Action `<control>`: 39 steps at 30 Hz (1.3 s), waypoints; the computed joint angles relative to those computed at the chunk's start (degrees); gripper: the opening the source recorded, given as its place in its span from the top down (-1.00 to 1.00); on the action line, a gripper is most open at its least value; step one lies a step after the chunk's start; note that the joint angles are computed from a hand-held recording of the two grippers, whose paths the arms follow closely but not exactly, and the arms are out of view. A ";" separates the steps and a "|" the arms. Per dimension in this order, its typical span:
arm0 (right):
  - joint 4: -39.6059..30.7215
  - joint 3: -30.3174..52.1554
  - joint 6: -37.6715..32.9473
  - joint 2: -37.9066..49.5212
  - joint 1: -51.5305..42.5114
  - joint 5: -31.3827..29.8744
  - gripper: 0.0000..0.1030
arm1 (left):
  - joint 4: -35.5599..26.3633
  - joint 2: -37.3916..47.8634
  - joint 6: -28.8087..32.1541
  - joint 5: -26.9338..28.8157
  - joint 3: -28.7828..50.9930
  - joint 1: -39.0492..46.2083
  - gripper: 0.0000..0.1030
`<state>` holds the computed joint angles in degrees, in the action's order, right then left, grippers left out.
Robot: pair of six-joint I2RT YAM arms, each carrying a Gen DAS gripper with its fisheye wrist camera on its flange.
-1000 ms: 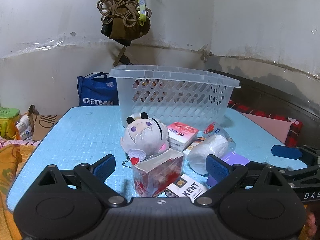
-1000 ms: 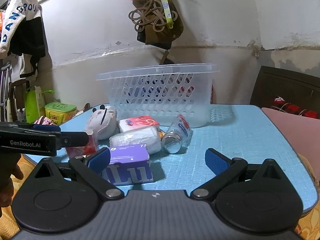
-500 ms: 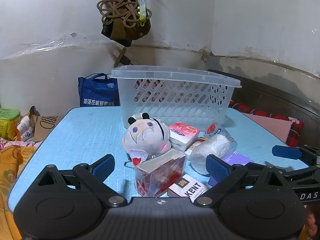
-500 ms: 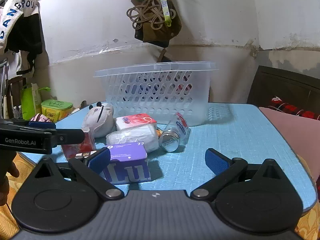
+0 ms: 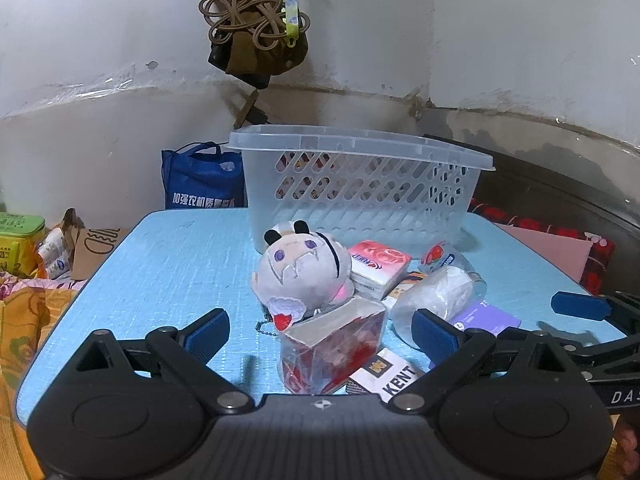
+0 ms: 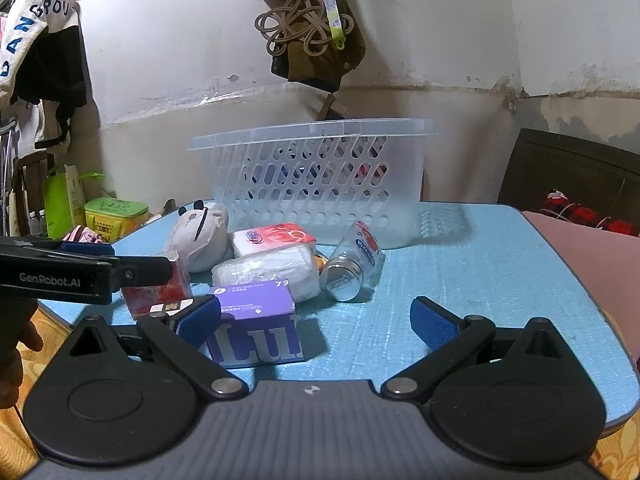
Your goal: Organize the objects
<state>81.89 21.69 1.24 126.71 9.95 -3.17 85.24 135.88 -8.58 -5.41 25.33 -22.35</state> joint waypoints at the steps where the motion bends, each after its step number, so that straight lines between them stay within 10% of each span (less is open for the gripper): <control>1: -0.04 0.04 0.02 0.00 -0.02 -0.08 -1.00 | -0.22 0.02 -0.02 0.01 0.17 0.03 -0.92; 15: -1.74 1.41 2.20 -1.66 -0.35 -0.18 -1.00 | -0.24 -3.94 -0.29 6.05 0.51 4.71 -0.92; 29: -5.59 6.17 3.15 -1.16 -6.98 -8.92 -1.00 | -29.91 -14.82 2.14 11.16 19.68 13.92 -0.88; 39: -12.77 9.81 2.56 -2.81 -6.90 -4.63 -1.00 | -65.79 -0.78 6.41 11.48 57.99 14.07 -0.03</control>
